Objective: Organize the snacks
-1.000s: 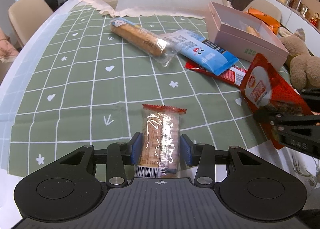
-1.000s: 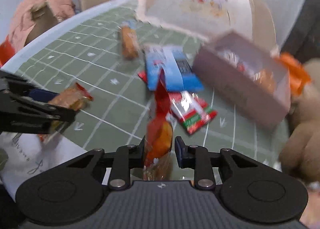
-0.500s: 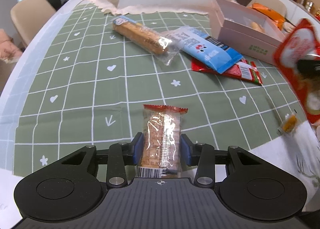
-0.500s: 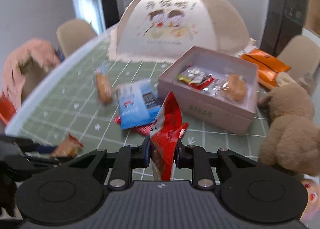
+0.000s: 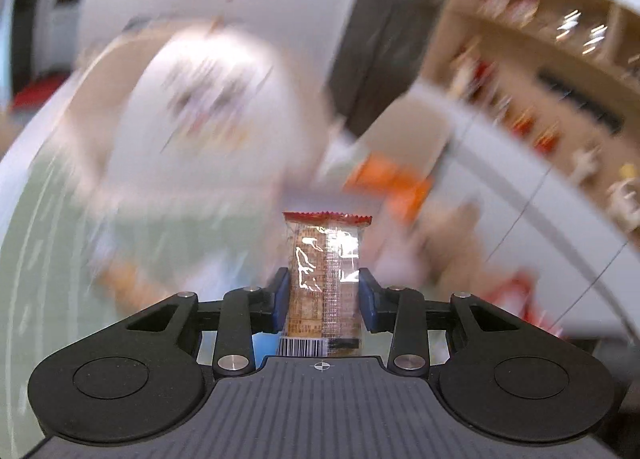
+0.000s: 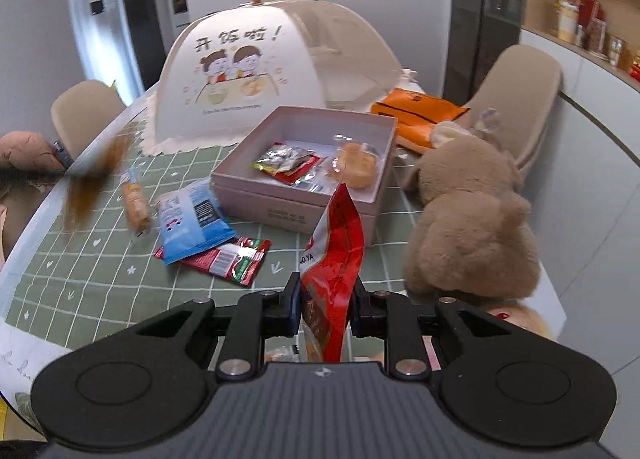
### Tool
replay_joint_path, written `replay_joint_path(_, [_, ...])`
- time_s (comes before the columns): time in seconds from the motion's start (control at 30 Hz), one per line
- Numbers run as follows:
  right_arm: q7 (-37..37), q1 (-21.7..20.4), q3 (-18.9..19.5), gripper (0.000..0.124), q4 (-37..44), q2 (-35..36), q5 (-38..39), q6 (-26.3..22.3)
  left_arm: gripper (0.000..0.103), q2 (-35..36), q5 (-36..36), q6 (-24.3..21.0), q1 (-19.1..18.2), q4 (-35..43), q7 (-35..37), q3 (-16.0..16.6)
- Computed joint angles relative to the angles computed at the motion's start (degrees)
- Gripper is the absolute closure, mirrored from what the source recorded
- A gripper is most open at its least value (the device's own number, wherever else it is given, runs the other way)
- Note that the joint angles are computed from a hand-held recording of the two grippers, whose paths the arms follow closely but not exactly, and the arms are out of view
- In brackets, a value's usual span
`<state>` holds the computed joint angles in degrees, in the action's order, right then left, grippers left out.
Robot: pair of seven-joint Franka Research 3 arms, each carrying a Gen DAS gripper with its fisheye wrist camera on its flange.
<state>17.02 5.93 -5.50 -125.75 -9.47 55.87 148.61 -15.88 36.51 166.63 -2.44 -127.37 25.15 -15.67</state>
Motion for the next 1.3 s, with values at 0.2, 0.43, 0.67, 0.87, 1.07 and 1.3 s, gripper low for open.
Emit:
replay_joint_path(0.2, [-1.0, 0.6, 0.3, 0.102, 1.3, -0.3, 0.9, 0.7, 0.061, 16.0, 8.6, 5.0, -1.4, 17.8, -6.2, 5.0])
replay_joint_path(0.43, [4.1, -0.3, 0.3, 0.102, 7.9, 4.5, -0.2, -3.2, 0.061, 6.0, 9.0, 7.8, -1.6, 1.1, -14.2, 6.7])
replay_joint_path(0.67, [6.9, -0.8, 4.7, 0.077, 28.4, 18.1, 12.9, -6.2, 0.061, -1.7, -11.2, 7.1, -4.7, -15.3, -9.3, 9.0])
replay_joint_path(0.87, [16.4, 0.3, 8.5, 0.059, 30.5, 22.8, -1.8, -1.0, 0.061, -8.5, -14.2, 0.3, 0.4, -20.6, -9.6, 5.1])
replay_joint_path(1.07, [13.2, 0.7, 10.0, 0.059, 23.2, 21.2, -7.1, -10.2, 0.061, -11.5, -19.7, -2.5, -1.0, -24.3, -8.3, 6.9])
replay_joint_path(1.3, [9.1, 6.1, 12.5, 0.057, 19.8, 24.0, -11.9, -0.3, 0.061, -12.7, -23.4, -3.0, -2.4, -25.2, -3.5, 7.9])
